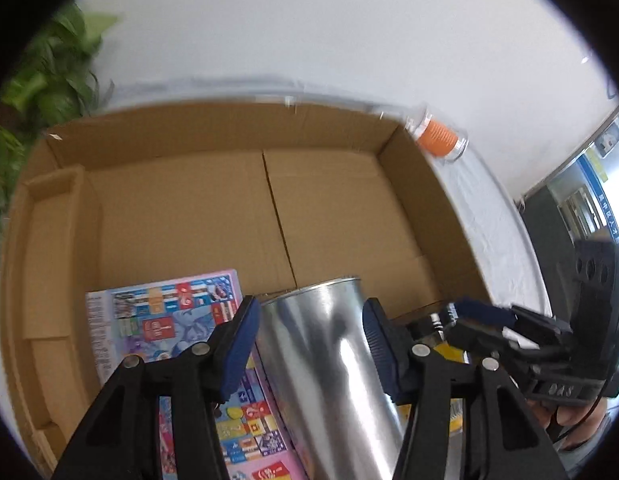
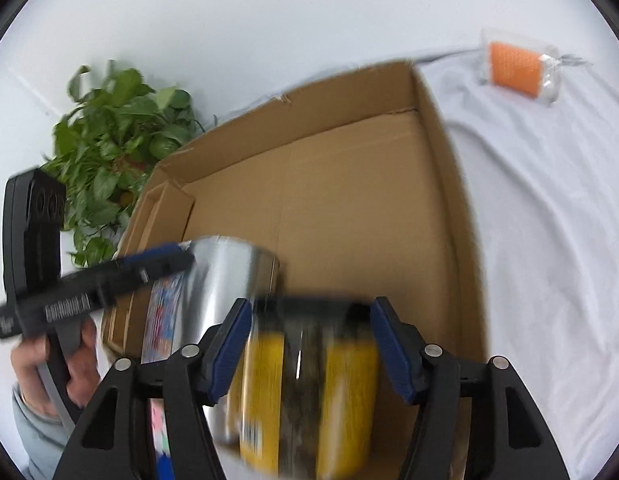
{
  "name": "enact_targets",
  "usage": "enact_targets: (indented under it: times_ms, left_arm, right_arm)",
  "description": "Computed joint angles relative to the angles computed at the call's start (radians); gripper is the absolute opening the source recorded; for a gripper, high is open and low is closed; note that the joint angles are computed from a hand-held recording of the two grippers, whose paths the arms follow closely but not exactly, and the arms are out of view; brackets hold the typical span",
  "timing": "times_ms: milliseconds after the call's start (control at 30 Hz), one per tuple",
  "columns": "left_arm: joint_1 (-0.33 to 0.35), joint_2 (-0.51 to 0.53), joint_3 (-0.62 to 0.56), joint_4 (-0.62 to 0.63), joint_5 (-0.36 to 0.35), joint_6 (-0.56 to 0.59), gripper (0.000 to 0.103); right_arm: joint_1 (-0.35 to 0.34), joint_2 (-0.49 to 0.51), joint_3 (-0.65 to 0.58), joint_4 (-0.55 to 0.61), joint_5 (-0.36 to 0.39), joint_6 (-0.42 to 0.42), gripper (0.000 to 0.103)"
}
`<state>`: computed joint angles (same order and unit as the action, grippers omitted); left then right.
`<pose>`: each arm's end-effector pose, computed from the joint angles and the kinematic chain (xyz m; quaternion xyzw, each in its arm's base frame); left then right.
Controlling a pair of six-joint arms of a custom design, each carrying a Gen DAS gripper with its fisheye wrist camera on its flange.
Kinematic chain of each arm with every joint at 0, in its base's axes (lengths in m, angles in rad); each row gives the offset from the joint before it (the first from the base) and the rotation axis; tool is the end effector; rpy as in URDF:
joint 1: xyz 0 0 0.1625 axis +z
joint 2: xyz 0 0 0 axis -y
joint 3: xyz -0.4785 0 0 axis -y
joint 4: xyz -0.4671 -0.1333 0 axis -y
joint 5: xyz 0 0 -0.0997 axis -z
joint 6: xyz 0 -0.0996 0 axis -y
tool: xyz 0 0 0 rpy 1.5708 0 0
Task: Organize rigid objects
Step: 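Grasp the white spray bottle lying on the cloth with the right gripper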
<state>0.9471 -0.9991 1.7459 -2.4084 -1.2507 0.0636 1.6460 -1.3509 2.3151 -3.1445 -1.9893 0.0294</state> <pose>-0.2808 -0.6721 0.1625 0.3255 0.9310 -0.0871 0.1406 0.1305 -0.4961 0.2282 -0.0409 -0.9343 0.3035 0.1825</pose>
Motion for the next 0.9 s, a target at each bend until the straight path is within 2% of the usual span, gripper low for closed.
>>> enact_targets:
  times_ms: [33,100,133,167,233,267,333,367,400,467,533,633,667,733,767,833,867,900]
  left_arm:
    - [-0.013,-0.045,0.055,-0.075,0.003,0.029,0.055]
    - [-0.041,-0.129,0.158,-0.197,0.014,0.076,0.072]
    - [-0.051,-0.159,0.197,-0.239,0.023,0.091,0.086]
    - [-0.066,-0.203,0.258,-0.308,0.032,0.118,0.088]
    - [-0.089,-0.276,0.359,-0.404,0.03,0.184,0.088]
    - [-0.103,-0.299,0.393,-0.413,0.04,0.203,0.088]
    - [-0.121,-0.327,0.444,-0.407,0.046,0.217,0.088]
    - [-0.126,-0.34,0.466,-0.386,0.027,0.221,0.088]
    - [-0.125,-0.35,0.476,-0.359,-0.003,0.224,0.088]
    - [-0.12,-0.361,0.482,-0.305,-0.053,0.234,0.087]
    - [-0.125,-0.363,0.479,-0.249,-0.102,0.241,0.087]
    - [-0.141,-0.355,0.471,-0.188,-0.154,0.284,0.087]
    - [-0.152,-0.35,0.473,-0.179,-0.155,0.293,0.087]
    - [-0.159,-0.318,0.464,-0.144,-0.15,0.306,0.087]
    - [-0.158,-0.304,0.463,-0.131,-0.154,0.308,0.085]
    - [-0.149,-0.256,0.45,-0.072,-0.163,0.326,0.081]
    - [-0.151,-0.237,0.45,-0.034,-0.16,0.329,0.069]
    - [-0.147,-0.213,0.44,0.005,-0.159,0.325,0.062]
  right_arm:
    - [0.021,-0.019,0.044,-0.06,-0.026,-0.019,0.07]
    - [0.071,-0.069,0.15,-0.194,-0.088,-0.069,0.081]
    - [0.089,-0.104,0.21,-0.25,-0.108,-0.092,0.085]
    - [0.102,-0.123,0.256,-0.295,-0.134,-0.099,0.09]
    - [0.123,-0.144,0.328,-0.304,-0.223,-0.06,0.09]
    - [0.122,-0.146,0.352,-0.286,-0.255,-0.03,0.088]
    - [0.093,-0.133,0.389,-0.298,-0.262,0.017,0.082]
    - [0.076,-0.122,0.399,-0.305,-0.259,0.033,0.069]
    - [0.06,-0.098,0.406,-0.312,-0.257,0.047,0.05]
    - [0.054,-0.048,0.413,-0.34,-0.269,0.032,0.043]
    - [0.085,0.017,0.416,-0.412,-0.28,-0.042,0.043]
    - [0.099,0.018,0.442,-0.39,-0.151,-0.198,0.043]
    - [0.107,0.01,0.451,-0.359,-0.102,-0.282,0.043]
    - [0.127,-0.01,0.463,-0.299,-0.058,-0.403,0.043]
    - [0.143,-0.024,0.467,-0.262,-0.061,-0.448,0.043]
    - [0.184,-0.059,0.471,-0.176,-0.099,-0.471,0.048]
    - [0.193,-0.087,0.47,-0.128,-0.125,-0.479,0.056]
    - [0.207,-0.115,0.473,-0.087,-0.161,-0.484,0.063]
